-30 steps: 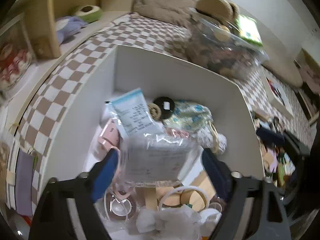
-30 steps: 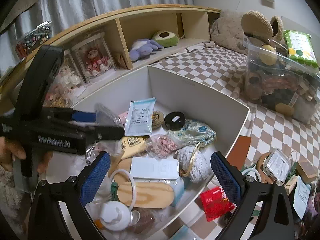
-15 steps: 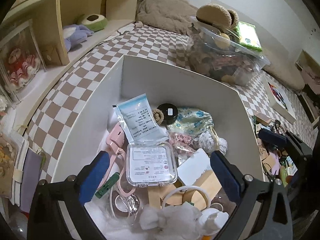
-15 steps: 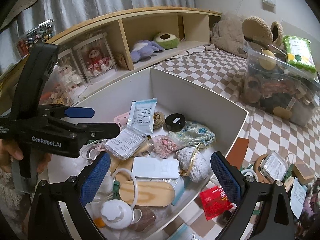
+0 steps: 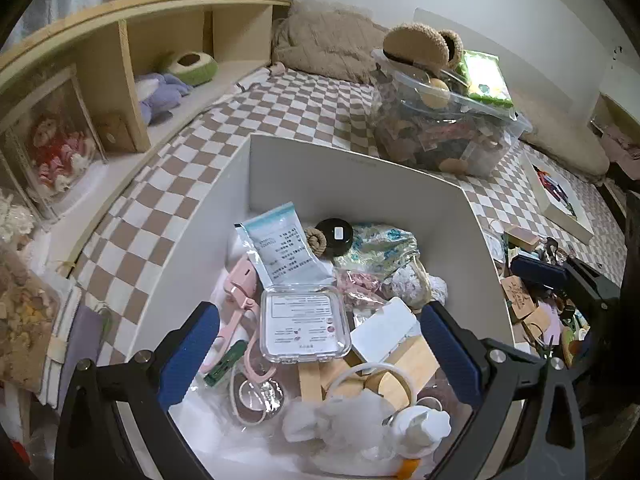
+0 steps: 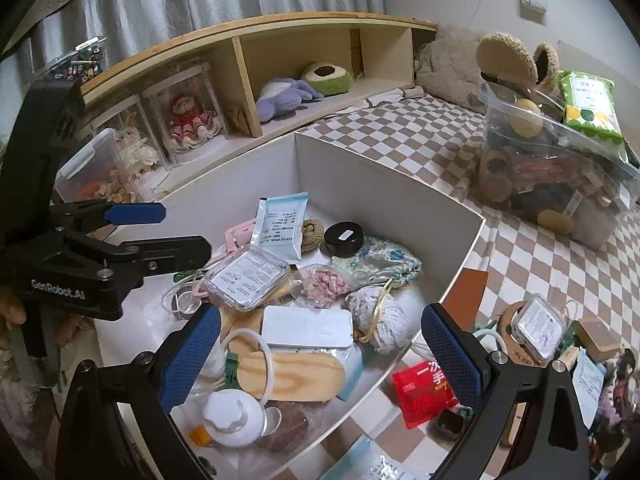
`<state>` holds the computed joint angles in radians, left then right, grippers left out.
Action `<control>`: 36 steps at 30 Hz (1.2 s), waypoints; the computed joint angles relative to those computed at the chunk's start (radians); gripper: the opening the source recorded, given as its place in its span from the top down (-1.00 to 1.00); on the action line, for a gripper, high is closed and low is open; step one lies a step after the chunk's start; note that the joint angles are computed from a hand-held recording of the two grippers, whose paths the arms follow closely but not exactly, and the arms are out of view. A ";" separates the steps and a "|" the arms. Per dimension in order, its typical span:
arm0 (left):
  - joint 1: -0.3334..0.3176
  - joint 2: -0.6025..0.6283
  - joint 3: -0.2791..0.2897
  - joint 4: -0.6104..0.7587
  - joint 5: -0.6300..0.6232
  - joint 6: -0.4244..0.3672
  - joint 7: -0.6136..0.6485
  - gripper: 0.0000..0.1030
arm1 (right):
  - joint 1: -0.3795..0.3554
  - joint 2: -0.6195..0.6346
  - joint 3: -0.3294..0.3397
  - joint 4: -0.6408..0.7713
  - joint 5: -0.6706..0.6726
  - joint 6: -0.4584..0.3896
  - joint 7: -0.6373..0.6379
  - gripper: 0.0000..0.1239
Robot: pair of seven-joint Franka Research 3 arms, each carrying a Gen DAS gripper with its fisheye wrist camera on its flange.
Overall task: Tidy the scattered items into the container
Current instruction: 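Withdraw both grippers from the box back over the cluttered table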
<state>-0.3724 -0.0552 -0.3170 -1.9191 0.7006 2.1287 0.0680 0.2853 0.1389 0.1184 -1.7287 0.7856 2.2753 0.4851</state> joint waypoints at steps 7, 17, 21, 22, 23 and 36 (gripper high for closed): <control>-0.010 -0.017 -0.013 -0.001 0.023 -0.026 -0.023 -1.00 | -0.003 -0.027 -0.004 -0.026 0.017 0.016 -0.012 -0.62; -0.032 -0.023 -0.035 0.015 0.070 -0.061 -0.055 -1.00 | -0.007 -0.070 -0.018 -0.057 0.044 0.027 -0.022 -0.66; -0.043 -0.019 -0.043 0.029 0.088 -0.080 -0.072 -1.00 | -0.010 -0.086 -0.026 -0.069 0.059 0.033 -0.029 -0.66; -0.046 -0.016 -0.044 0.034 0.094 -0.087 -0.074 -1.00 | -0.011 -0.089 -0.028 -0.071 0.063 0.034 -0.030 -0.66; -0.049 -0.014 -0.045 0.038 0.097 -0.092 -0.077 -1.00 | -0.012 -0.092 -0.030 -0.074 0.067 0.038 -0.032 -0.66; -0.082 0.010 -0.053 0.078 0.133 -0.128 -0.112 -1.00 | -0.026 -0.121 -0.050 -0.099 0.092 0.060 -0.044 -0.66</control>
